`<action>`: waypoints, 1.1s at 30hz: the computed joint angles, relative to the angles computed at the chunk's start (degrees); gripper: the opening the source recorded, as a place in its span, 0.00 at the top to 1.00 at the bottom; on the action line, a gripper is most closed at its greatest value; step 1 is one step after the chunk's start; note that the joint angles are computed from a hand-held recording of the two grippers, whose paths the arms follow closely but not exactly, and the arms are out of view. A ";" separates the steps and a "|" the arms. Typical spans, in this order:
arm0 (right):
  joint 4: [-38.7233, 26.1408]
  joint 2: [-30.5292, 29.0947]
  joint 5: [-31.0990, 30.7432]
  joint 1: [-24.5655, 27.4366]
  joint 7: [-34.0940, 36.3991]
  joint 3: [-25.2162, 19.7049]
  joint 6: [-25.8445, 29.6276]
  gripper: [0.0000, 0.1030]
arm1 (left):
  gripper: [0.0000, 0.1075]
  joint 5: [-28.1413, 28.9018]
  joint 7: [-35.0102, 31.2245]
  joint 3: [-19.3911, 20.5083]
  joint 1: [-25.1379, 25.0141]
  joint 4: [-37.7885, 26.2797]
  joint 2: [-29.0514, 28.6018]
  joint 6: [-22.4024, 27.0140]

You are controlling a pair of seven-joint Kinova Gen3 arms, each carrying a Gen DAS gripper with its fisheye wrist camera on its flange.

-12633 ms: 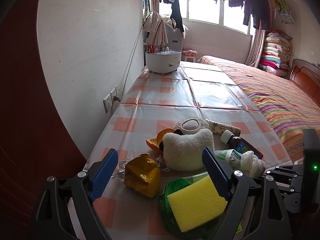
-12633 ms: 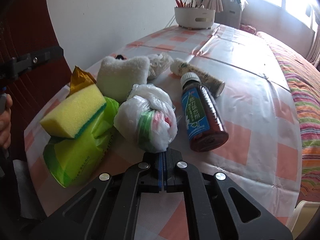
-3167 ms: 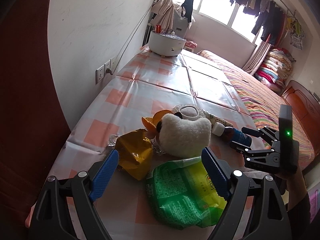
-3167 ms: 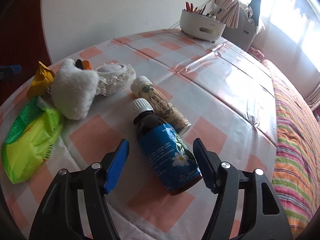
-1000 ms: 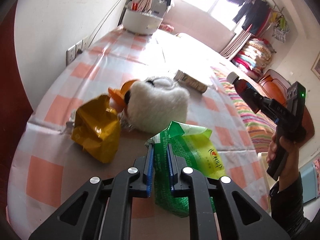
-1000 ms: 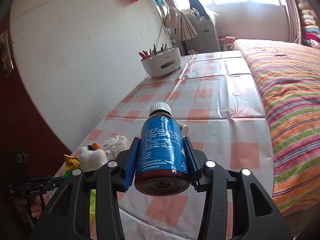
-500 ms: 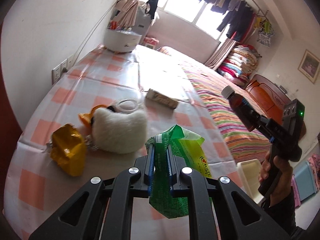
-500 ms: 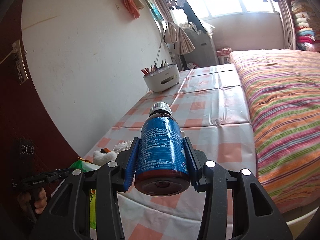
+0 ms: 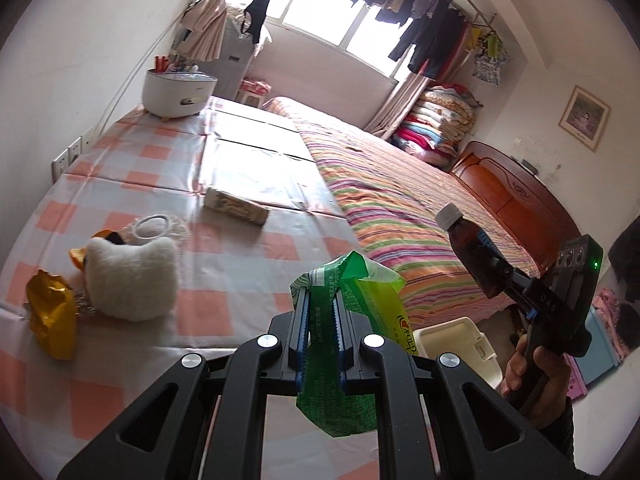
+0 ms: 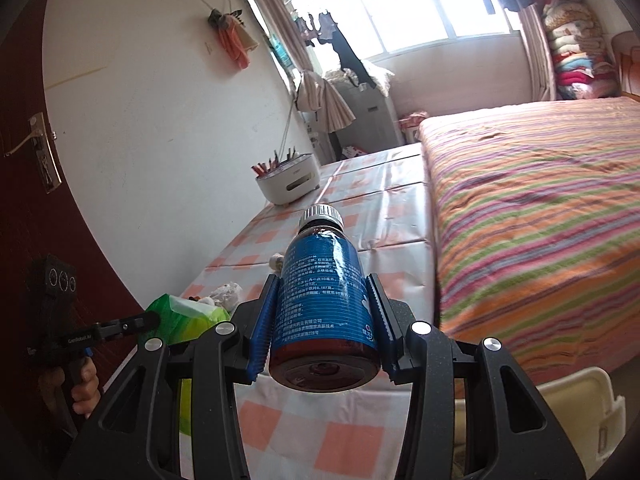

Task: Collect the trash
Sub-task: 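Carry the blue bottle and green wipe pack over the cream bin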

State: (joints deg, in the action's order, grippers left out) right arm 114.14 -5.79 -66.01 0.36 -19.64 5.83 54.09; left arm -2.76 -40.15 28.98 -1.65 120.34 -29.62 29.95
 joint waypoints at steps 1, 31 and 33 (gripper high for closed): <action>0.38 -0.39 0.04 0.60 0.45 0.76 0.53 0.59 | 0.90 -0.10 0.25 1.09 -0.35 -0.54 0.63 -0.53; 6.17 -4.08 7.43 15.37 6.34 12.13 2.99 0.59 | 0.90 -12.34 12.06 27.31 -10.94 -10.25 12.53 -4.40; 6.34 -4.06 7.55 15.39 6.25 12.34 2.67 0.59 | 0.90 -13.13 12.64 28.96 -11.77 -10.64 13.08 -4.16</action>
State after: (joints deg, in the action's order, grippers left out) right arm 120.47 -9.85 -58.46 15.75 -13.40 18.17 56.76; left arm -15.89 -27.51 57.94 -13.42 109.70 -16.54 25.79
